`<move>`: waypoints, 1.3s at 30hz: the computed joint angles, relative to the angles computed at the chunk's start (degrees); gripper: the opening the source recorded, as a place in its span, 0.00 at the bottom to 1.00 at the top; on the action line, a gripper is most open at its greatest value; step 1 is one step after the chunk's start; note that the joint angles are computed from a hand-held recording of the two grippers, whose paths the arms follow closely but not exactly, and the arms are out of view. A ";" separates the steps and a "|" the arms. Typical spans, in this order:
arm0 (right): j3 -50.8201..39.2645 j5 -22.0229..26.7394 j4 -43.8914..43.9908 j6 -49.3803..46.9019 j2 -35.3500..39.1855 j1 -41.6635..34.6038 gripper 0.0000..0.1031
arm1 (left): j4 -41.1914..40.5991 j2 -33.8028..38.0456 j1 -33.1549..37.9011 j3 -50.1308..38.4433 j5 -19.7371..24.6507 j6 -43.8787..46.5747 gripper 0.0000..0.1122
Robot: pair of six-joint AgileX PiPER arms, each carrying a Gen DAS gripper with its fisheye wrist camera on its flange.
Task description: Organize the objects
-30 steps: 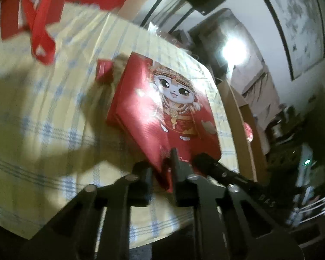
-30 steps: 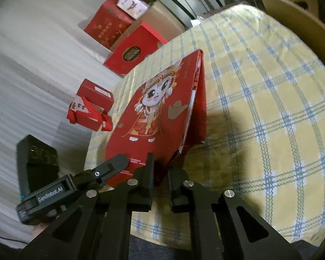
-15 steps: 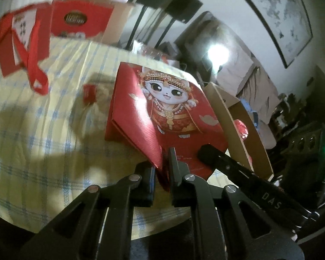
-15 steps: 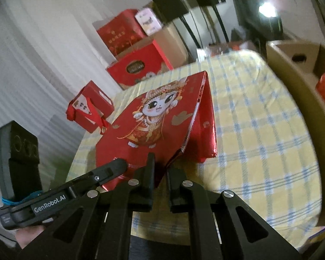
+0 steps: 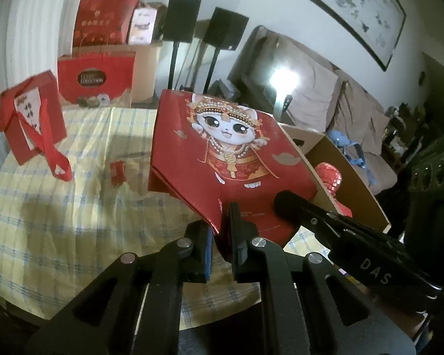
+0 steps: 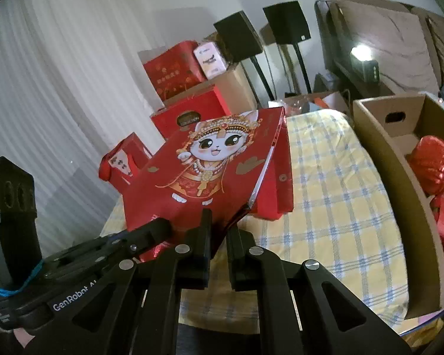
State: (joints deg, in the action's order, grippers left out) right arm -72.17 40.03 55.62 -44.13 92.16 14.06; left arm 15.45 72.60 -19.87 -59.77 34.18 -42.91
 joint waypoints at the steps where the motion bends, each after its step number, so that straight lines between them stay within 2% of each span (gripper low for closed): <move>1: 0.42 -0.80 -0.10 -0.34 -0.61 0.20 0.08 | 2.63 0.04 -1.24 -0.43 0.75 -2.07 0.08; 6: 1.89 -5.23 -2.59 0.11 -3.46 2.24 0.08 | 14.17 0.61 -6.75 -2.37 4.64 -10.38 0.08; 11: 2.48 -7.14 -4.26 0.64 -4.84 3.15 0.08 | 16.36 0.32 -7.47 -2.56 5.01 -11.12 0.08; 16: 2.93 -9.62 -7.38 2.29 -6.17 4.65 0.08 | 21.19 0.56 -10.10 -3.31 7.19 -14.01 0.08; 32: 4.09 -12.09 -9.19 2.89 -8.34 5.01 0.08 | 27.78 1.30 -14.89 -5.34 11.53 -17.47 0.08; 39: 4.60 -12.63 -7.57 1.26 -8.63 4.40 0.08 | 28.33 1.49 -15.09 -5.73 11.39 -17.43 0.08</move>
State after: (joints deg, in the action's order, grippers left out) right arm -67.56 27.40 48.06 -42.86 83.53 18.46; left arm 43.78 74.09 -34.96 -65.50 45.56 -60.35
